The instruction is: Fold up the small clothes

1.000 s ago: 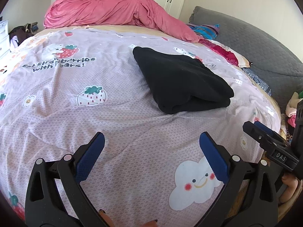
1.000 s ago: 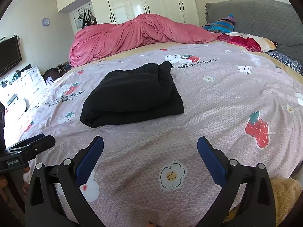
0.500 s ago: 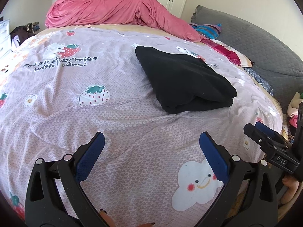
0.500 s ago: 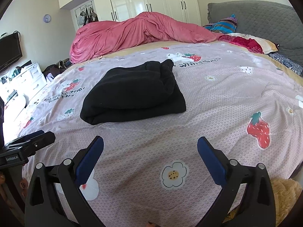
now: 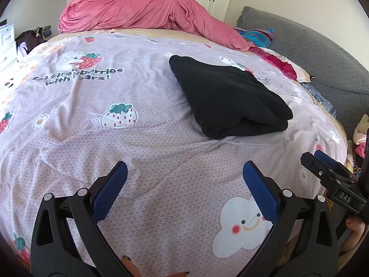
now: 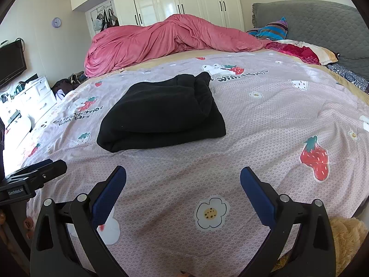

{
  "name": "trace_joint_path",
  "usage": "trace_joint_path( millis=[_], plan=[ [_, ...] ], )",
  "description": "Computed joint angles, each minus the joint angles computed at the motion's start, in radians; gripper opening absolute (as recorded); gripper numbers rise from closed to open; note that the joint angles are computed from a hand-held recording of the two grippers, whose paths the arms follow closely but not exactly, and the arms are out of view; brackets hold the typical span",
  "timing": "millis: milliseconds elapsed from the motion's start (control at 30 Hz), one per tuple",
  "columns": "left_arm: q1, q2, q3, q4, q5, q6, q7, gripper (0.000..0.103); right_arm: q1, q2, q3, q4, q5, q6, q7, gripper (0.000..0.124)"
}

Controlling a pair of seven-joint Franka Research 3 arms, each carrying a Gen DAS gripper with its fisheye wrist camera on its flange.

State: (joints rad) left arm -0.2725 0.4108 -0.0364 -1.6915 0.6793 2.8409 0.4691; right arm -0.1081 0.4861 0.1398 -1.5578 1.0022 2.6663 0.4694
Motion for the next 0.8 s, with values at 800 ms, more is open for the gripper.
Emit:
trace_joint_path(
  millis=[800],
  plan=[
    [0.0,-0.003,-0.001,-0.001,-0.002,0.0,0.0,0.094,0.0,-0.001,-0.003,-0.002,-0.023,-0.004,0.017,0.099]
  ],
)
